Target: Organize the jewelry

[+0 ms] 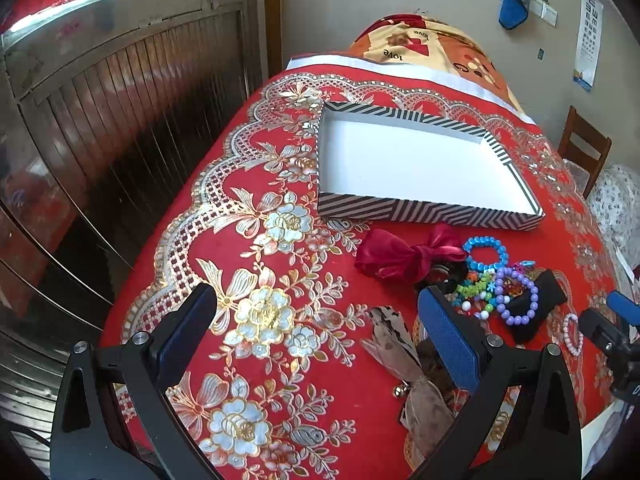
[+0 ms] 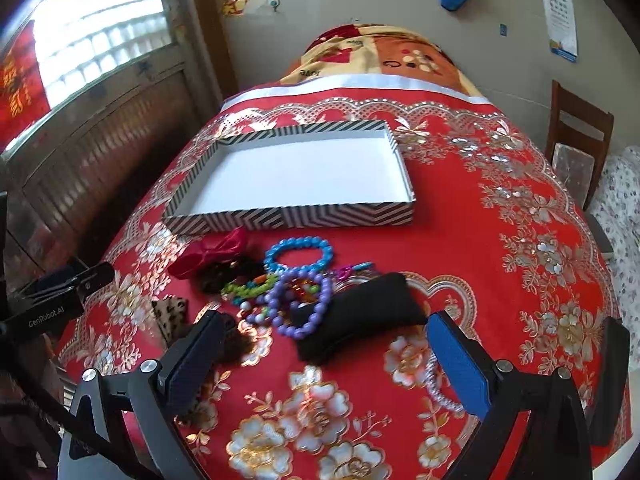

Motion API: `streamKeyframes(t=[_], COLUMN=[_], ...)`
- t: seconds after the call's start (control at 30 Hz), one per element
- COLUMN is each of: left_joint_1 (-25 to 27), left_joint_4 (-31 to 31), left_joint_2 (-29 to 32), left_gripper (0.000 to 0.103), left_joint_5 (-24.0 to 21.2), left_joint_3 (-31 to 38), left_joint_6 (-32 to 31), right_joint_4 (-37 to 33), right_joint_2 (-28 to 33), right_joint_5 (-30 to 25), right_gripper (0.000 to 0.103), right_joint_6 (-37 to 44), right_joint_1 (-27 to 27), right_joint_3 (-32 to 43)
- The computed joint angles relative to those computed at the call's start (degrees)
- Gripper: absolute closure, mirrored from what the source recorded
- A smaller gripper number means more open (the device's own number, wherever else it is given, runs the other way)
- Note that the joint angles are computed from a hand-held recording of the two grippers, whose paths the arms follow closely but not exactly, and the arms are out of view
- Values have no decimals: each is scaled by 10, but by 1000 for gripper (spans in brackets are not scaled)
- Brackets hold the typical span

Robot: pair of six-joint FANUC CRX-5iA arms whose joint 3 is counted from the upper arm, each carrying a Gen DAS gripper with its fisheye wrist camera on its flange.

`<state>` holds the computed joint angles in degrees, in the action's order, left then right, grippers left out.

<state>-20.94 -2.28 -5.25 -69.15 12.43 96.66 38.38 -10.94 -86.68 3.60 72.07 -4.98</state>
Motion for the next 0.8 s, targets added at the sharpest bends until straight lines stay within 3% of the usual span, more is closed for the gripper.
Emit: streamKeyframes(t=[0.8], left_joint_1=[-12], left_joint_4=[2], left_joint_2=[-6], left_gripper=[2], left_joint_5=[-19], left_joint_3=[-4], left_joint_6=[-15], right_joint_4=[-20], right_joint_2=[30], right_joint_5=[-28], right_gripper=[3], right_joint_6=[13], right_joint_1=[2], right_joint_3=[35])
